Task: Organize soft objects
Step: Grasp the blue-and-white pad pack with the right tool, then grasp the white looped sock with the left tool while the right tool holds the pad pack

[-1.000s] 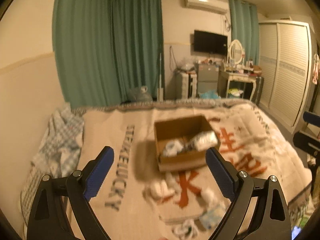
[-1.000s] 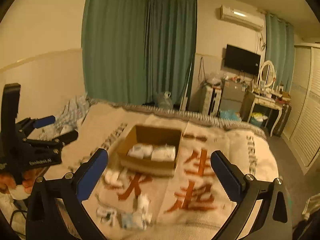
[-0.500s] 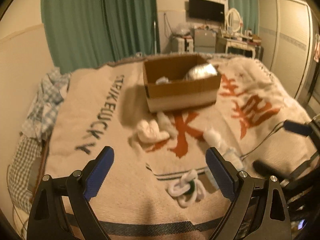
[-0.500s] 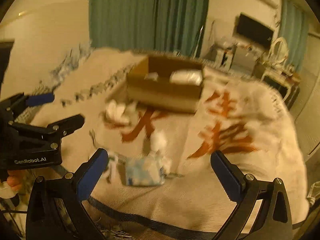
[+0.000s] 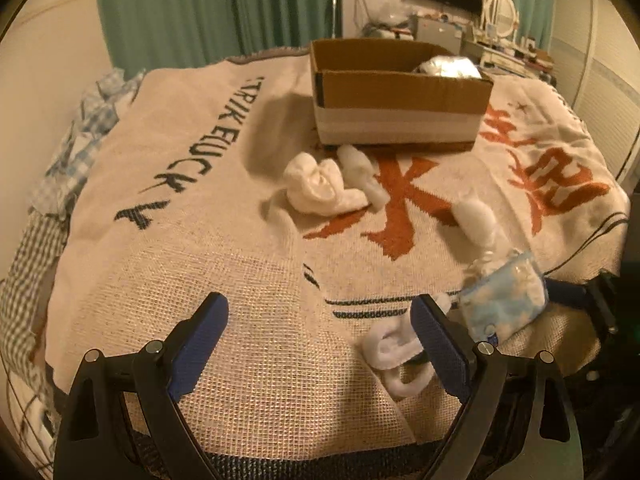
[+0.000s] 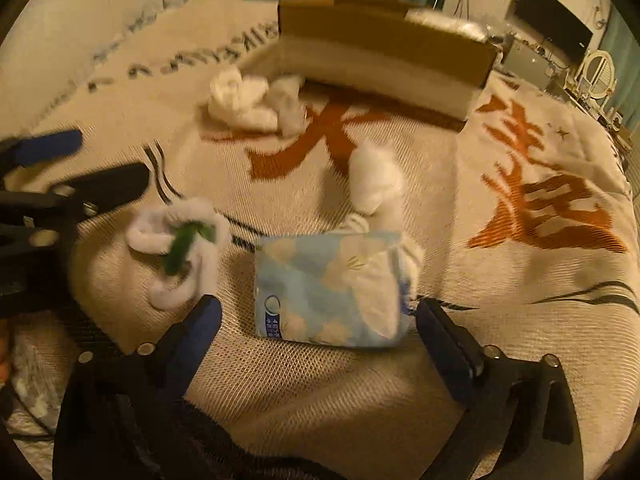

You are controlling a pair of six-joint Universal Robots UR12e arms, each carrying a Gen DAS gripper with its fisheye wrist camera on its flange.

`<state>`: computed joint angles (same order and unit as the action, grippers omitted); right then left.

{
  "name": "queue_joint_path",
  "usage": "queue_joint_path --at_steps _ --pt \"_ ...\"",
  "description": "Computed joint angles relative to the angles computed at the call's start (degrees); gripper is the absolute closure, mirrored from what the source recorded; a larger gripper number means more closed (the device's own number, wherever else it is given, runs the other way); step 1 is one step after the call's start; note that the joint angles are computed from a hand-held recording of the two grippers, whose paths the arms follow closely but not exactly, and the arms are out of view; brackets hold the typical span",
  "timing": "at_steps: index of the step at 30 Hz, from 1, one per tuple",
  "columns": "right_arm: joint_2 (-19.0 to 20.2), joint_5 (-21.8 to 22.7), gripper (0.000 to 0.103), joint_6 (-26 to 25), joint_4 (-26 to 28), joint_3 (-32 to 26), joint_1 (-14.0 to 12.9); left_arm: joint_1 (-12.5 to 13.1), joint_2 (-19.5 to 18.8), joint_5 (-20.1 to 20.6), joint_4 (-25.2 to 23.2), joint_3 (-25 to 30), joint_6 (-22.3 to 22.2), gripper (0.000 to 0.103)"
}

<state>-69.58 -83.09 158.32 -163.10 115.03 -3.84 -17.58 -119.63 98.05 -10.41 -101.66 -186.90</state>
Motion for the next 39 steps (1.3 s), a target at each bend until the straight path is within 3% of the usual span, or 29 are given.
queue_joint_path --at_steps 2,3,4,10,12,16,19,27,30,32,39 --pt "0.42 -2.05 0.016 -0.39 0.51 -0.23 0.57 -0.09 -0.05 -0.32 -0.48 0.13 0.55 0.01" --pt "0.45 -2.49 0.026 -0.46 0.36 -0.13 0.66 -0.09 -0.04 -0.56 -0.45 0.11 0.73 0.01" --pt "0.35 -2.57 0.03 -0.23 0.18 0.01 0.56 -0.09 -0.01 -0.99 -0.48 0.07 0.96 0.01" --pt "-2.08 5.24 0.031 3.7 -2.43 1.54 -2.63 0.22 0.19 -4.62 -0.23 -0.17 1.35 0.012" --pt "-2.44 3.26 0.031 3.75 -3.66 1.55 -2.57 -0.07 -0.11 -4.12 -2.07 0.5 1.62 0.012" --pt "-3.07 4.71 0.031 5.58 -3.97 1.4 -3.91 -0.63 -0.84 -3.68 -3.18 1.17 3.0 0.012" --pt "-3.0 2.16 0.031 5.58 -5.76 1.47 -3.89 -0.67 -1.14 -5.68 -4.27 1.47 4.14 0.021" --pt "-2.36 3.76 0.031 5.67 -5.03 1.27 -4.89 -1.54 -2.68 -7.77 -8.73 3.25 8.16 0.024" --pt "-2.2 3.83 0.031 5.48 -4.9 1.22 -4.91 -1.8 -3.05 -6.3 -9.73 3.69 8.22 0.031" --pt "-2.19 3.73 0.031 5.44 -4.94 1.27 -4.88 -1.55 -2.87 -7.35 -9.39 3.49 8.19 0.049" --pt "-2.69 3.98 0.031 5.49 -6.58 2.01 -4.89 -1.21 -1.86 -9.14 -8.85 2.45 8.02 0.054"
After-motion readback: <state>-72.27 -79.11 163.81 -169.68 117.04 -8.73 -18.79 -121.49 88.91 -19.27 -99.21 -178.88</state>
